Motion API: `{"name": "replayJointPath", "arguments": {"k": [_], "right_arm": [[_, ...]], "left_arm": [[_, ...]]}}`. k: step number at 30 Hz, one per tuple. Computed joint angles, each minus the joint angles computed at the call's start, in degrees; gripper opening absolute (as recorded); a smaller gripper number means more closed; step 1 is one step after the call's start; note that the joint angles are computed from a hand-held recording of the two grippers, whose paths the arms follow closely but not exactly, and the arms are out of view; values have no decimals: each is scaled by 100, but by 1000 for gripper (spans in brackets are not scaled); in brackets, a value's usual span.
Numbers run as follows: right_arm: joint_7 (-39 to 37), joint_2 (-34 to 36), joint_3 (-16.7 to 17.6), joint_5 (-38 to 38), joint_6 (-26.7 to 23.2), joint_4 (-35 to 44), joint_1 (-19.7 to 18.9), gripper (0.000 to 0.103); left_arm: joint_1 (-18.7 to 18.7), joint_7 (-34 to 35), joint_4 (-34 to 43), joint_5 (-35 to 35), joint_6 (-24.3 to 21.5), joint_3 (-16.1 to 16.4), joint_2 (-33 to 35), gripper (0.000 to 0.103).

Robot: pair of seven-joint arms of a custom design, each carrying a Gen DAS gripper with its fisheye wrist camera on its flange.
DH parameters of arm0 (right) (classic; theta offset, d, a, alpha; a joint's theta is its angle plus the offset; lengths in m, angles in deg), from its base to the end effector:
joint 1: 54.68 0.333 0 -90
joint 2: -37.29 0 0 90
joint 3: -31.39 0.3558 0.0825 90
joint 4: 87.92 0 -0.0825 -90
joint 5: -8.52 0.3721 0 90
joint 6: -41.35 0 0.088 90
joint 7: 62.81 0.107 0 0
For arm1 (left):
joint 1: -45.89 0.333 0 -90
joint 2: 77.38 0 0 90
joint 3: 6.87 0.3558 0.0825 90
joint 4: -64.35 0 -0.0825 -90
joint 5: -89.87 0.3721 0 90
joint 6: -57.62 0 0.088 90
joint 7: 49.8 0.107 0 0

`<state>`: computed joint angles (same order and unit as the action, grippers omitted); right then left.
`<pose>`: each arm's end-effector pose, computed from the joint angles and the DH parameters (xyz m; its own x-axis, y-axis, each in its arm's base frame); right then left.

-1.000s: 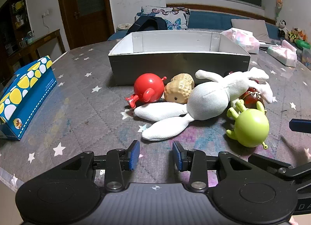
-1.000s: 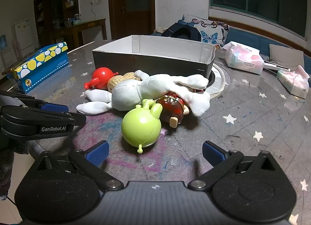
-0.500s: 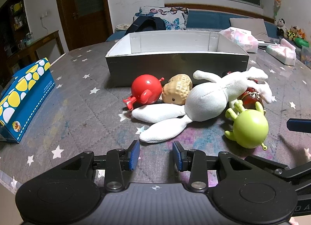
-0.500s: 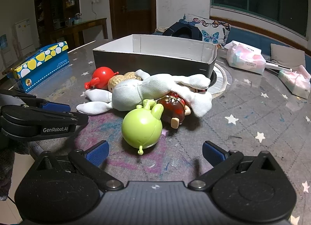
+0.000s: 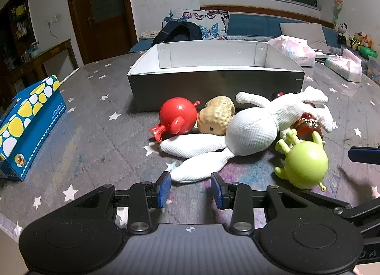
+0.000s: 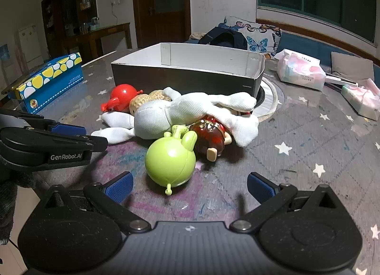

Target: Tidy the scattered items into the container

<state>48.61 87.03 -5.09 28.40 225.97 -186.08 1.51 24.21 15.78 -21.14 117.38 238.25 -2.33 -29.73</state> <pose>0.6598 0.3246 0.2931 0.0123 -0.9990 -0.0436 -0.6435 0.0255 -0.7650 0.7247 -0.2857 0.3015 -0.3556 -0.9298 -0.0947 -0.6081 0.3071 -0.7321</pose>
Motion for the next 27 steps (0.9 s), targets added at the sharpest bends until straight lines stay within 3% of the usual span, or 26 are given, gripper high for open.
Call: {"name": "replayJointPath", "arguments": {"k": [17, 27], "right_arm": [[-83, 1, 144, -15, 21, 199, -239, 102], [-168, -29, 274, -43, 39, 335, -470, 96]], "left_arm": [[192, 286, 401, -24, -211, -281, 171, 39], [384, 565, 638, -68, -313, -504, 308, 39]]}}
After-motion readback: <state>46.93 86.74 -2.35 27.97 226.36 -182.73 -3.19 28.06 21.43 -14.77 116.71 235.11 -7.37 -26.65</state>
